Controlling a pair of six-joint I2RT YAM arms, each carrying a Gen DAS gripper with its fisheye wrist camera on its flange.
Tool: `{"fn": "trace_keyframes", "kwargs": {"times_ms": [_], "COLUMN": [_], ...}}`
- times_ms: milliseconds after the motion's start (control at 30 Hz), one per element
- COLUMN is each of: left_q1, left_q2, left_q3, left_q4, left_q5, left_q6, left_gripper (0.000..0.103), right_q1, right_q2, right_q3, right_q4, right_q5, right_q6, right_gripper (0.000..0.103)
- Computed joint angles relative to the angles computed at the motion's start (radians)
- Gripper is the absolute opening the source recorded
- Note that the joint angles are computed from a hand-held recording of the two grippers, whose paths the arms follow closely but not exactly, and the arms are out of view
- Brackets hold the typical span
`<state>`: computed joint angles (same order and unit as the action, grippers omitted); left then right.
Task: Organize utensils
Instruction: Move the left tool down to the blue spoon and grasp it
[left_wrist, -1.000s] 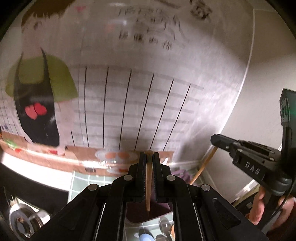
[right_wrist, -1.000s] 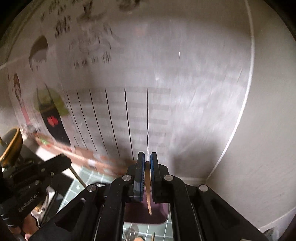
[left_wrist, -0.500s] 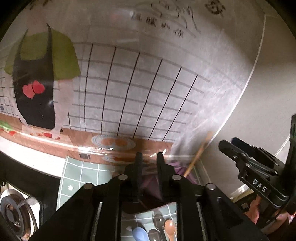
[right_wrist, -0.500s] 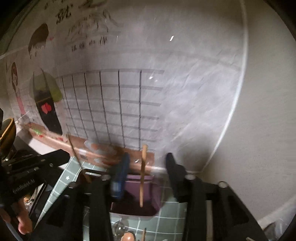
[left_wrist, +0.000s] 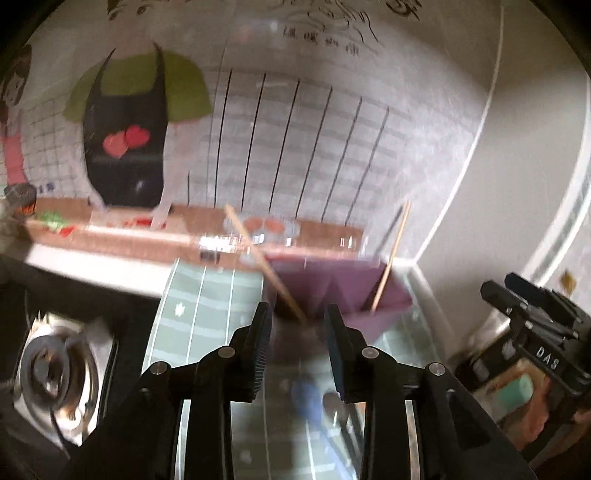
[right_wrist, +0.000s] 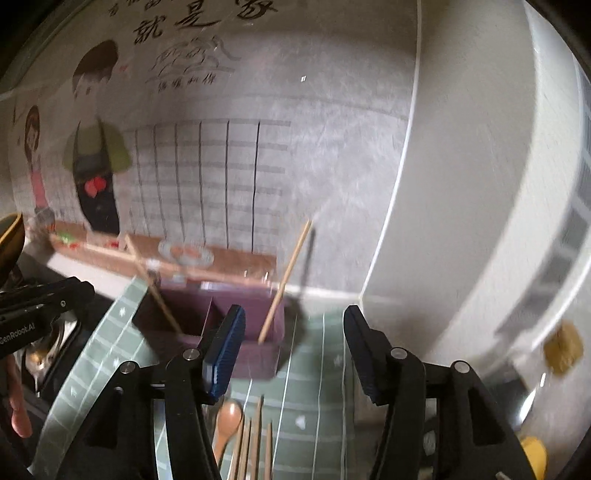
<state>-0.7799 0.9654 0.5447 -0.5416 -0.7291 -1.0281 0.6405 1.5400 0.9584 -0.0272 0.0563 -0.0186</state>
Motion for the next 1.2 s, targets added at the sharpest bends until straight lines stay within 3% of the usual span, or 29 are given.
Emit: {"fn": "trace_keyframes", "kwargs": {"times_ms": [200, 333, 500, 700, 867, 1067, 1200], "left_q1": [-0.231, -0.278, -0.243, -0.126, -0.026, 0.072, 0.095], "left_q2": [0.121, 0.203, 0.399, 0.587, 0.681, 0.739, 0.808], "left_q3": [-0.052, -0.126, -0.198, -0.179, -0.140, -0.132, -0.043], "left_q4": [-0.082, 0.042, 0.371, 0.591, 0.643, 0.748, 0.671], "left_q5": [-0.057, -0.010, 0.058, 0.135, 0.171, 0.232, 0.219], "left_q6": [-0.350, -0.484, -0.463, -0.364, -0.339, -0.286, -0.231], "left_gripper": [0.032, 0.032, 0.032, 0.035, 0.044, 0.055, 0.056], "right_q1": [-0.003, 0.016, 0.008, -0.050, -0.111, -0.134, -0.140], "right_q2": [-0.058, -0.053, -0.073, -0.041, 0.006, 0.062, 0.108], "right_q3": [-0.154, -0.205, -0.298, -0.341, -0.341, -0.320, -0.297], "right_q4": [0.034, 0.034, 0.094, 0.140, 0.161, 0.179, 0.180], "right_q5": [-0.049, -0.021, -0.031, -0.099, -0.205, -0.238, -0.250], "right_q6": [0.011, 0.025, 0.032, 0.042, 0.046, 0.064, 0.073], "right_gripper": [0.053, 0.053, 0.053, 0.053, 0.053, 0.053, 0.053]}}
